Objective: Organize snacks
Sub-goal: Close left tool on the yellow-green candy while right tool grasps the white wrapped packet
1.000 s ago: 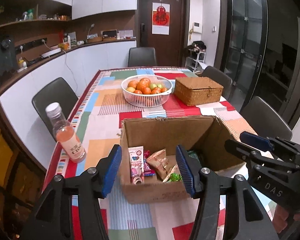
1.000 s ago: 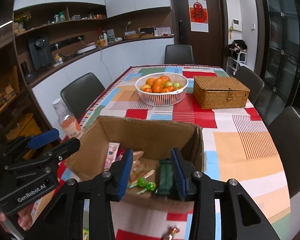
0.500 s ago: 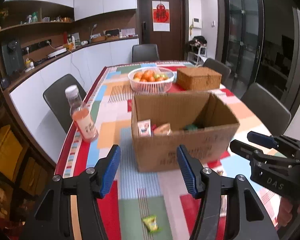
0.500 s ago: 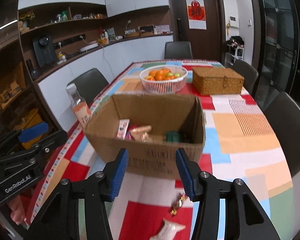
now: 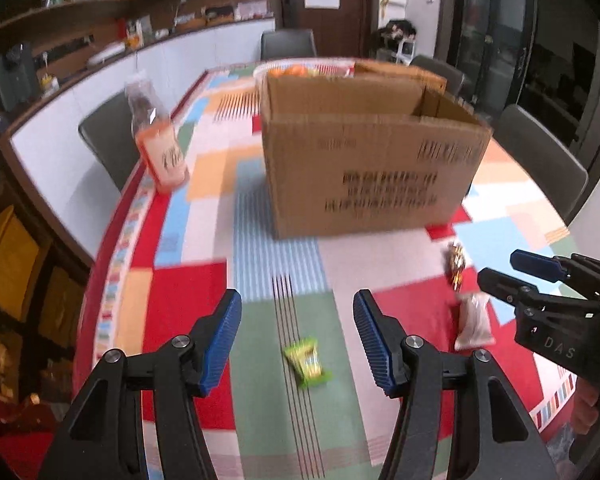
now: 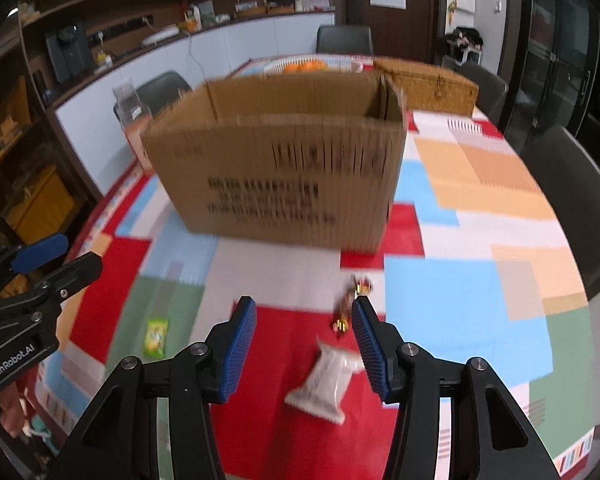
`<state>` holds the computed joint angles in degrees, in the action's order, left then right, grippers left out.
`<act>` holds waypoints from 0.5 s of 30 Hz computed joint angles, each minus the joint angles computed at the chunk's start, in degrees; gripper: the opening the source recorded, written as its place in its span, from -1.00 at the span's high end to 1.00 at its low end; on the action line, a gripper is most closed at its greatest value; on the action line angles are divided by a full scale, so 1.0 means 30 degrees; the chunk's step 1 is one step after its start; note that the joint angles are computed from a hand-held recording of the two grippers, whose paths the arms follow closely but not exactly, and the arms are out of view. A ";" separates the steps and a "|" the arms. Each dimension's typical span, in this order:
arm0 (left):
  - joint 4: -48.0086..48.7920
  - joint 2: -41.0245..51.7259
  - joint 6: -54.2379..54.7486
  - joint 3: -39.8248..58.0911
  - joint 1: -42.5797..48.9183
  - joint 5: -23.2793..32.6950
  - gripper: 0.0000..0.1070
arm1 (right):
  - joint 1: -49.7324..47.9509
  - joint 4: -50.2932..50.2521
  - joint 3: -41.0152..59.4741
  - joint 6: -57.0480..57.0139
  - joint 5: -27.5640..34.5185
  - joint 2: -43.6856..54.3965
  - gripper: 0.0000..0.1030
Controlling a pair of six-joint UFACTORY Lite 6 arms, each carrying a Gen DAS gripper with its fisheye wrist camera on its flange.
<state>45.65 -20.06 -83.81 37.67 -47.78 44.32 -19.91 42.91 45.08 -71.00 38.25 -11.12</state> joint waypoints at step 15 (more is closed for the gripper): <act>-0.0750 0.2410 -0.2258 -0.2364 -0.0074 -0.3429 -0.07 | -0.0538 -0.1680 -0.2570 0.0325 -0.2375 0.0737 0.02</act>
